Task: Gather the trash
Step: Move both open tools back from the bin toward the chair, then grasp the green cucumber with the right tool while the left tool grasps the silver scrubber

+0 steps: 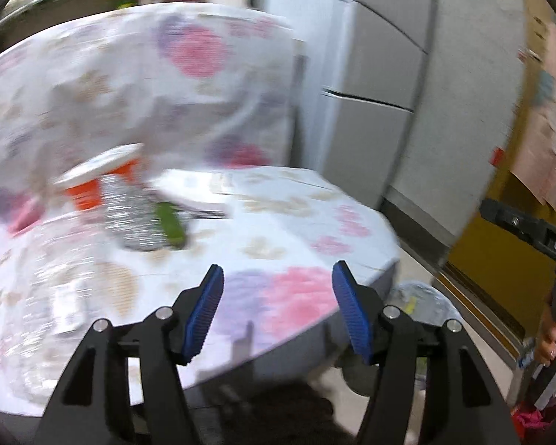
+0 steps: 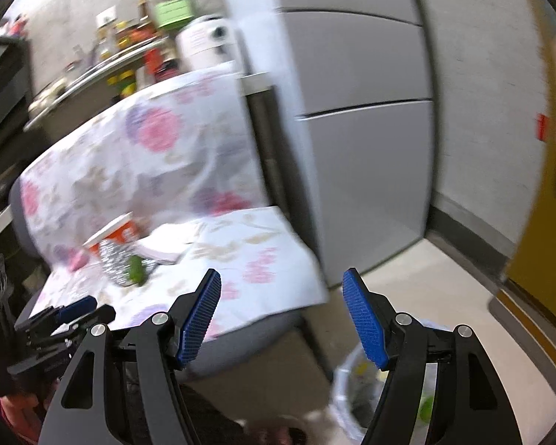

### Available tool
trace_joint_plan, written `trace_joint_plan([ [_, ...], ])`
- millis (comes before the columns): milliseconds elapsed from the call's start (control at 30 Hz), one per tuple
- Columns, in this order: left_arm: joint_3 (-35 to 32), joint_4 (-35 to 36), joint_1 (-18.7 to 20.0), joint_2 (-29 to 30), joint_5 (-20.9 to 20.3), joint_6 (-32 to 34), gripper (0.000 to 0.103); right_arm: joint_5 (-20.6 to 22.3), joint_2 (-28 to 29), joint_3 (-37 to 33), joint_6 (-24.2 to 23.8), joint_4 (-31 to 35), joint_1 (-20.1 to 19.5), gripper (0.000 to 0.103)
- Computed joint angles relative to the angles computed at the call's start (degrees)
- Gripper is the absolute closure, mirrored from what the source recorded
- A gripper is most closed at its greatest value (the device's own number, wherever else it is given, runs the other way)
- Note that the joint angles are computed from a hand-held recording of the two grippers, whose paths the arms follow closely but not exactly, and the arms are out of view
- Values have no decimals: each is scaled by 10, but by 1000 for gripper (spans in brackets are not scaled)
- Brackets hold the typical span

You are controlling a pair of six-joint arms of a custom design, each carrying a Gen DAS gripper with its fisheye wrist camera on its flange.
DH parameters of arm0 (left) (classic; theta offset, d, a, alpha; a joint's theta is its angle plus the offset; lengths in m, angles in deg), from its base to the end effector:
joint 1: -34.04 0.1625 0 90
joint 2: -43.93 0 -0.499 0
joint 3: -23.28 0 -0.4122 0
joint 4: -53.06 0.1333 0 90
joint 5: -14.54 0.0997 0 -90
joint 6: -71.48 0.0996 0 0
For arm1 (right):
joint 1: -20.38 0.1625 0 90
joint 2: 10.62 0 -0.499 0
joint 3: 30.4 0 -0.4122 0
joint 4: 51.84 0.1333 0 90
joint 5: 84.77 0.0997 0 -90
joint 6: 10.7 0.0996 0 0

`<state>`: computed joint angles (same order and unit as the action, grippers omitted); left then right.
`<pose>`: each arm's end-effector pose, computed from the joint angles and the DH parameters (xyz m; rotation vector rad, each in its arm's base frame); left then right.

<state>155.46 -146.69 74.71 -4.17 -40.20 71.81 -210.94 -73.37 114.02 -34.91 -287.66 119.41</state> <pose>-0.2555 -0.4711 0.0938 0.9296 2.4616 -0.8900 0.1370 -0.3873 0.2529 0.1897 -2.1448 1.2194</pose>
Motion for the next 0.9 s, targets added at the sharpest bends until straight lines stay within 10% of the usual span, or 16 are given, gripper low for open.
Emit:
trace_joint_plan([
  [400, 9, -7, 50, -85, 152, -10, 41, 39, 89, -120, -25, 137, 34, 34],
  [900, -13, 17, 110, -107, 193, -12, 41, 59, 203, -265, -45, 287, 24, 49],
])
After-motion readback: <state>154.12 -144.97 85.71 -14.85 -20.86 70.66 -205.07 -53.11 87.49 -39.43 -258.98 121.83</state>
